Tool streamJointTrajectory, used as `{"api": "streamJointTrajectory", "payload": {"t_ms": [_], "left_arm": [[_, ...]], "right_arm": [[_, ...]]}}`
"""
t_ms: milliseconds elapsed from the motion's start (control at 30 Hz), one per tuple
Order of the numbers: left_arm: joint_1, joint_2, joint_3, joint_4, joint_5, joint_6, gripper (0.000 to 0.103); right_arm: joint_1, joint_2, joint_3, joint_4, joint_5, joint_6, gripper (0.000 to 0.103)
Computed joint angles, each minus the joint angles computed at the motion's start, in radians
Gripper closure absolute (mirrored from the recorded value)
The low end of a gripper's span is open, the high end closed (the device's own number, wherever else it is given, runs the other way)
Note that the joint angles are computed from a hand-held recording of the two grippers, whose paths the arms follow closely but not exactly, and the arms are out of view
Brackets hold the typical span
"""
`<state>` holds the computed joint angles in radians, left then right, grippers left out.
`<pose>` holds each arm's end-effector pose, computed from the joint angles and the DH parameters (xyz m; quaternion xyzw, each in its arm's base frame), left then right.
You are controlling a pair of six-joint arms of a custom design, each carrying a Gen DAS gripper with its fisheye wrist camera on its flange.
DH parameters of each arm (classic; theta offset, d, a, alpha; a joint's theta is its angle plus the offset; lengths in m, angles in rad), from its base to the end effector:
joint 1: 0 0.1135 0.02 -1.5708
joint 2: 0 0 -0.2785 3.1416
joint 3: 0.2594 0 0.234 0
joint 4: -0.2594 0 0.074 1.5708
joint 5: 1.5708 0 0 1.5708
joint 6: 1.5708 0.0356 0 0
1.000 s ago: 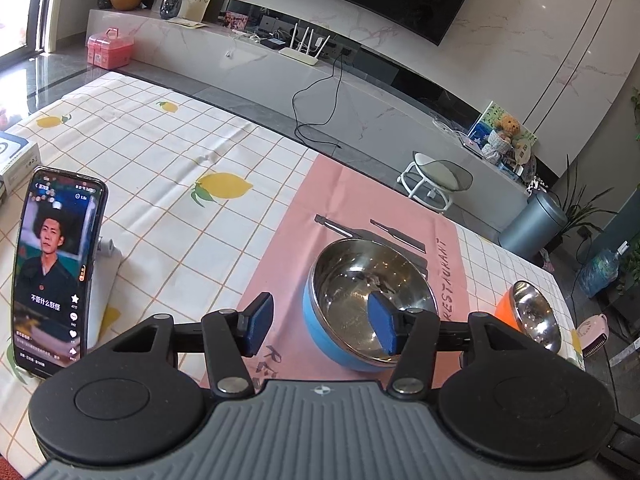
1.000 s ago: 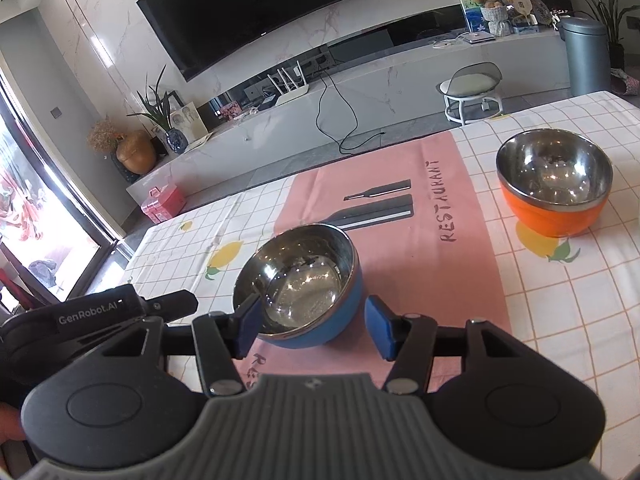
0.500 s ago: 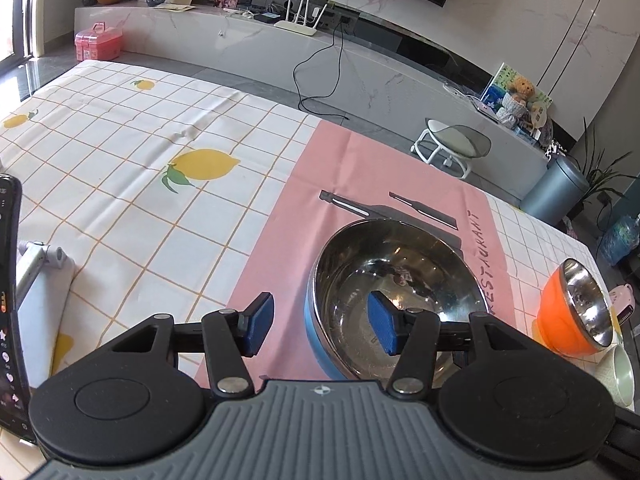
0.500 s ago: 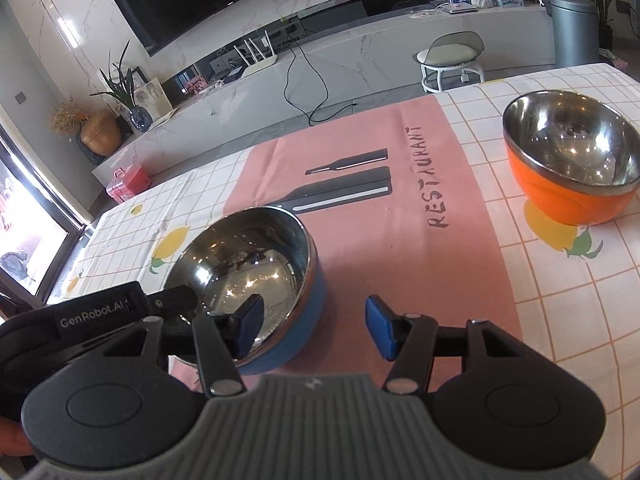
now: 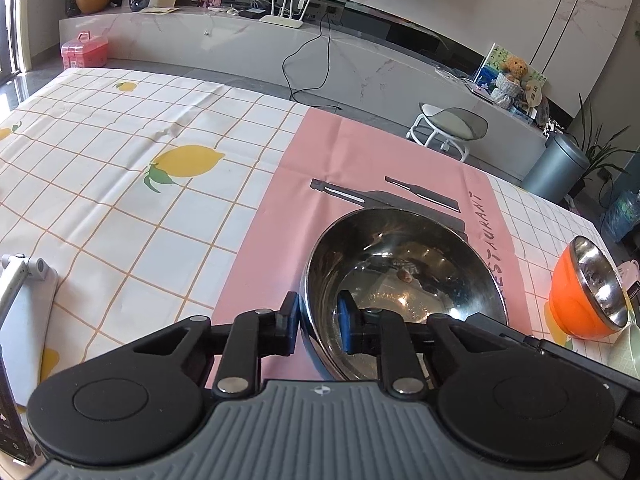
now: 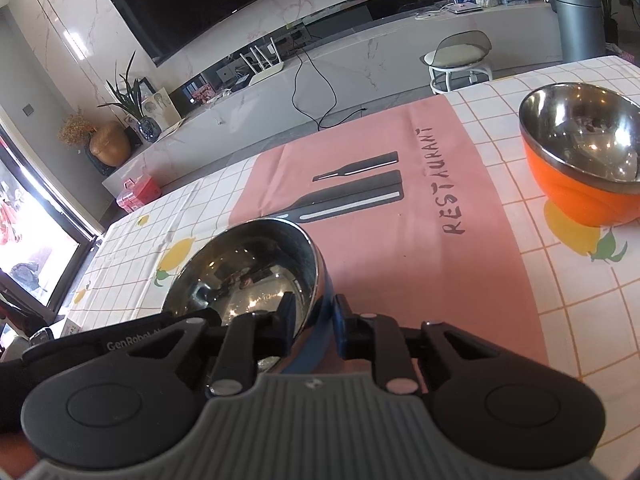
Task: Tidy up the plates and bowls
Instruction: 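Reach the left gripper to the blue steel bowl rim and close, then lift and carry the blue bowl with the left gripper beside the plates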
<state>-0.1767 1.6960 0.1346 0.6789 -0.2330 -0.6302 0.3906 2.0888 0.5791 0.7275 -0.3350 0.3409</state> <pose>0.1845 -0.0246 0.0803 -0.2484 0.9022 -0.0309 0.3512 0.2803 0.1281 0.0575 -0.0866 0.9085 0.2792 0.2987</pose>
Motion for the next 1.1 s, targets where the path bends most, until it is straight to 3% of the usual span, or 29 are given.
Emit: {"api": "streamJointTrajectory", "payload": {"t_ms": [167, 300, 500, 733, 933, 1100], "left_arm": [[-0.032, -0.072, -0.016, -0.052, -0.025, -0.026, 0.089], [-0.104, -0.178, -0.020, -0.161, -0.087, -0.087, 0.089], [-0.245, -0.371, -0.022, -0.380, -0.177, -0.219, 0.089], [-0.534, -0.528, 0.040, -0.711, -0.350, -0.484, 0.089], [-0.793, -0.486, 0.138, -0.894, -0.451, -0.719, 0.089], [-0.961, -0.361, 0.253, -0.958, -0.500, -0.830, 0.088]], "right_arm": [[-0.008, -0.027, -0.015, -0.016, 0.004, 0.011, 0.088], [-0.017, -0.075, -0.058, -0.010, 0.000, 0.010, 0.089], [-0.050, -0.175, -0.157, 0.005, -0.025, 0.022, 0.090], [-0.124, -0.343, -0.300, -0.004, -0.083, 0.007, 0.090], [-0.292, -0.517, -0.413, -0.070, -0.197, -0.048, 0.090], [-0.548, -0.653, -0.435, -0.255, -0.356, -0.184, 0.091]]}}
